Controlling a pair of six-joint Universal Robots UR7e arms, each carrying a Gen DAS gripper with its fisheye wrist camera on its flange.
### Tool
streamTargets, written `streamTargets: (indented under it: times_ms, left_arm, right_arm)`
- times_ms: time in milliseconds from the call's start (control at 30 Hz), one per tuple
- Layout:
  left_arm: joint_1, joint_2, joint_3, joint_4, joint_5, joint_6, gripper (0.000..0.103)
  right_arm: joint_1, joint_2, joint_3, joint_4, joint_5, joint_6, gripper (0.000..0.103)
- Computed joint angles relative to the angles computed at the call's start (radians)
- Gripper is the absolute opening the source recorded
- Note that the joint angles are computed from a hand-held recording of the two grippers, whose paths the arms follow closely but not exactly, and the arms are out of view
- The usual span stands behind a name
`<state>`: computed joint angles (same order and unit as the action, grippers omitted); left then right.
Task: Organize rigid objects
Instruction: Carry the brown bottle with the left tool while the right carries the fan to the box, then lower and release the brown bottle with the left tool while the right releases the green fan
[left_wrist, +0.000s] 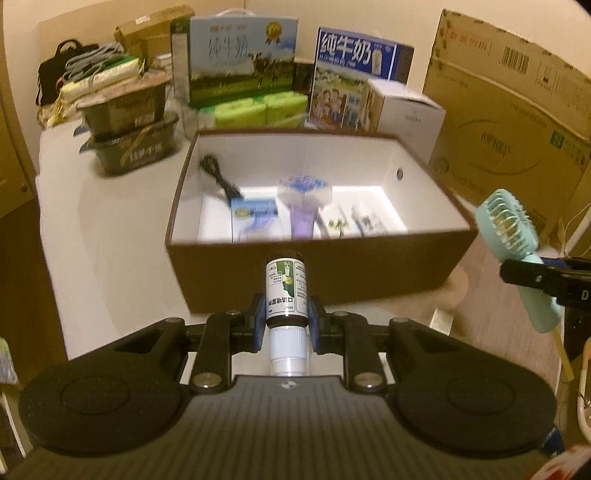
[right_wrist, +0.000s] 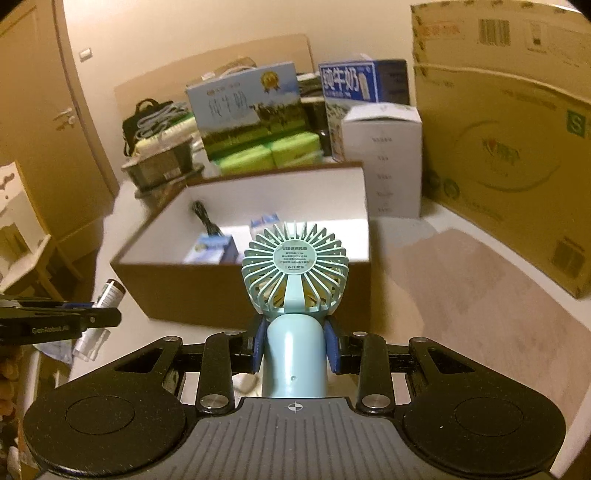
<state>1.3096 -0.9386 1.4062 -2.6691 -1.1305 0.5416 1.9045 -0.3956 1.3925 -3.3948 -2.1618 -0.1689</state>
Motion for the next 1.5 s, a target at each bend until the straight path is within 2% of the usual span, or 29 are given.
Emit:
streamTargets:
  times_ms: [200,567,900,1133,1333,1500]
  left_arm:
    - [-0.013,0.066,-0.114,0.037,-0.029,0.007,0.021]
    - [-0.036,0.205,-0.336,0.109,-0.018,0.025,0.021]
    - [-0.037,0.338,-0.534,0.217,0.006,0.027,0.021]
    - [-0.026,0.421,-0.656,0.281,0.03,0.032,0.021]
    - [-0.014,0.508,-0.8,0.355,0.054,0.039,0.021]
    - [-0.003,0.603,-0.973,0.447,0.073,0.038,0.021]
  right_arm:
    - [-0.011,0.027,-0.113,0.076,0.047,-0.024,0.033]
    - [-0.031,0.1,-0.345,0.221,0.088,-0.054,0.033]
    - [-0.053,0.196,-0.561,0.36,0.04,-0.078,0.033]
    - [-0.076,0.279,-0.731,0.489,0.011,-0.055,0.033]
    - [-0.094,0.374,-0.926,0.624,-0.016,-0.049,0.033]
    - [-0.11,0.489,-1.156,0.77,-0.038,-0.044,0.033]
